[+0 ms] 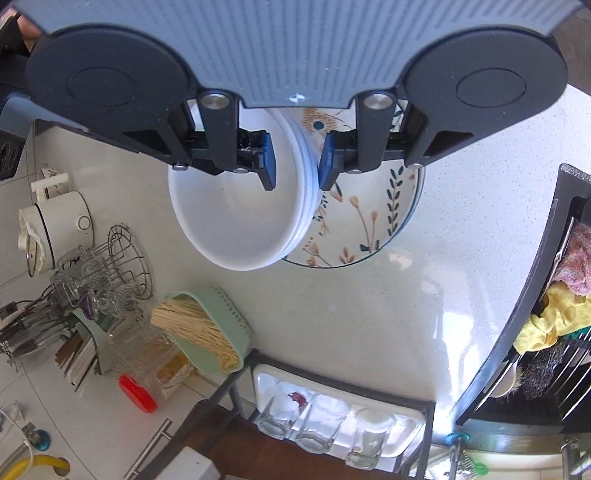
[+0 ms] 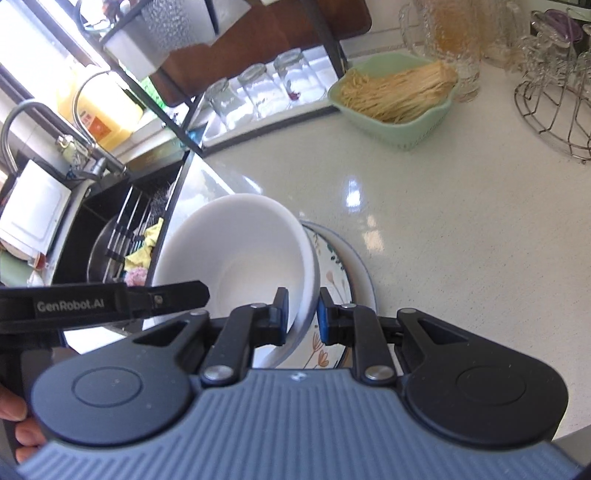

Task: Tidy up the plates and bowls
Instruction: 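Carry the nested bowl stack with both grippers over the deer plate, then lower the bowl stack onto the deer plate and open both grippers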

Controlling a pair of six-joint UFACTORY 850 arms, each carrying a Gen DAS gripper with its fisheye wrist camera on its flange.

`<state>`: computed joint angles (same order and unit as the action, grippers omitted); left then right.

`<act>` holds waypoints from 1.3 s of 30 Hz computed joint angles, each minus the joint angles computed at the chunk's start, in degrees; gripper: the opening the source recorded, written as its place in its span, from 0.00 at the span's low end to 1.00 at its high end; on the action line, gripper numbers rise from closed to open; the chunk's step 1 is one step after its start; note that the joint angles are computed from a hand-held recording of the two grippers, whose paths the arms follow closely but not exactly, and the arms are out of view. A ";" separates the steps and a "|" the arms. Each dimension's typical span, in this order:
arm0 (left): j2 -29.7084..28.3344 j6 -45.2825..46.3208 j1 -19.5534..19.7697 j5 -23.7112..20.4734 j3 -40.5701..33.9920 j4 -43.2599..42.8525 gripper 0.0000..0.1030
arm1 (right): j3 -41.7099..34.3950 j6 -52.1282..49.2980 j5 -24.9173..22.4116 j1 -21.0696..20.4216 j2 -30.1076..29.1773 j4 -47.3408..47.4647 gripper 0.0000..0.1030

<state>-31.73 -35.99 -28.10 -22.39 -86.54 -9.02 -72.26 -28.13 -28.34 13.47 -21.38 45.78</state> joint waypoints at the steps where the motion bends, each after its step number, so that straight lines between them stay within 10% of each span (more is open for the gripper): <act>1: -0.08 0.13 0.15 0.08 0.13 -0.36 0.27 | -0.20 0.62 0.05 0.22 -0.23 -0.76 0.19; 23: -3.10 5.15 1.43 -1.88 -0.28 -3.84 0.27 | -1.47 7.94 1.99 3.03 -3.07 -9.71 0.21; 26: -3.41 6.86 1.90 -2.97 -0.97 -5.67 0.40 | -2.07 9.79 1.17 2.93 -3.19 -10.24 0.21; 30: -2.76 2.99 1.75 -2.58 -1.23 -0.20 0.54 | -1.14 9.17 2.54 2.72 -1.57 -9.59 0.41; 39: 1.76 -10.93 0.09 -2.21 0.50 15.58 0.54 | 2.20 -0.19 7.14 1.75 4.32 -4.23 0.41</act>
<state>-29.97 -46.92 -28.02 -24.59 -86.04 6.56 -70.06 -28.32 -21.21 15.22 -17.06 41.55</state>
